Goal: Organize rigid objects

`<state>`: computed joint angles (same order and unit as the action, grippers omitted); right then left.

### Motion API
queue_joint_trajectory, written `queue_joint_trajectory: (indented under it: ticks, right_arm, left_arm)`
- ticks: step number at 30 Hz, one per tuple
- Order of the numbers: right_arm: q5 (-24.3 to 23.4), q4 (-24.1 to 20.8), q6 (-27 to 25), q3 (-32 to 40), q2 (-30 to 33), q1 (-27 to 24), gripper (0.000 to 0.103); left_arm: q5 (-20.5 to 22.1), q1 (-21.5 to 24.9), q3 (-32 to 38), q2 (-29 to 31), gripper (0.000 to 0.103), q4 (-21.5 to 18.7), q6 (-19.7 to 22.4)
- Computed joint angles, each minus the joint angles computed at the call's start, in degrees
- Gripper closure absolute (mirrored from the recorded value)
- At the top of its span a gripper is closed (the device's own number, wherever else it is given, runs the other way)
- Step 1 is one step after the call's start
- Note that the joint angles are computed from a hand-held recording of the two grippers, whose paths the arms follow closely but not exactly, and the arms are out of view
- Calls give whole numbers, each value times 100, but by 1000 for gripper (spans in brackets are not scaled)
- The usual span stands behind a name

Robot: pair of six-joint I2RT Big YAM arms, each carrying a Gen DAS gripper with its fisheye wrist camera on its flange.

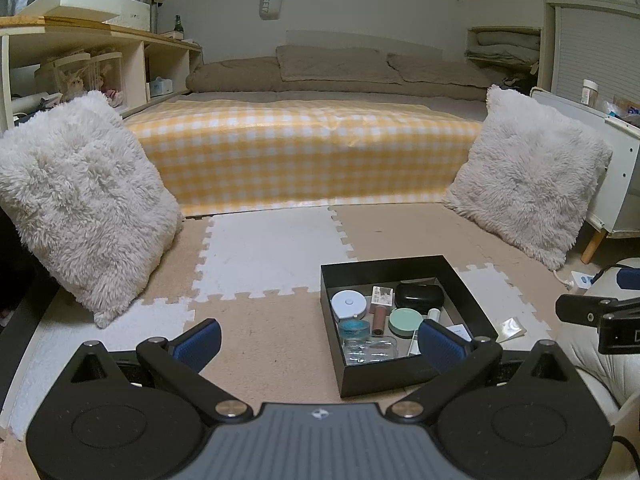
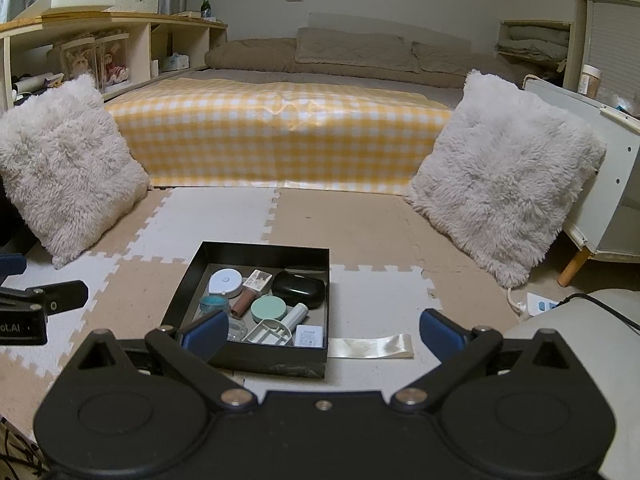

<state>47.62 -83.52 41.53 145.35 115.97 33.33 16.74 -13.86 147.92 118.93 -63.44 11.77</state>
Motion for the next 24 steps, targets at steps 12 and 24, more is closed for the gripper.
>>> queue_joint_trajectory:
  ticks: [12,24]
  right_arm:
    - [-1,13,-9,-9,-8,-1,0]
    - [-2,24,-15,-20,-14,0,0]
  left_arm:
    - [-4,-2,24,10,0,-30,9]
    - [-6,1,-20,-8,0,-14,21]
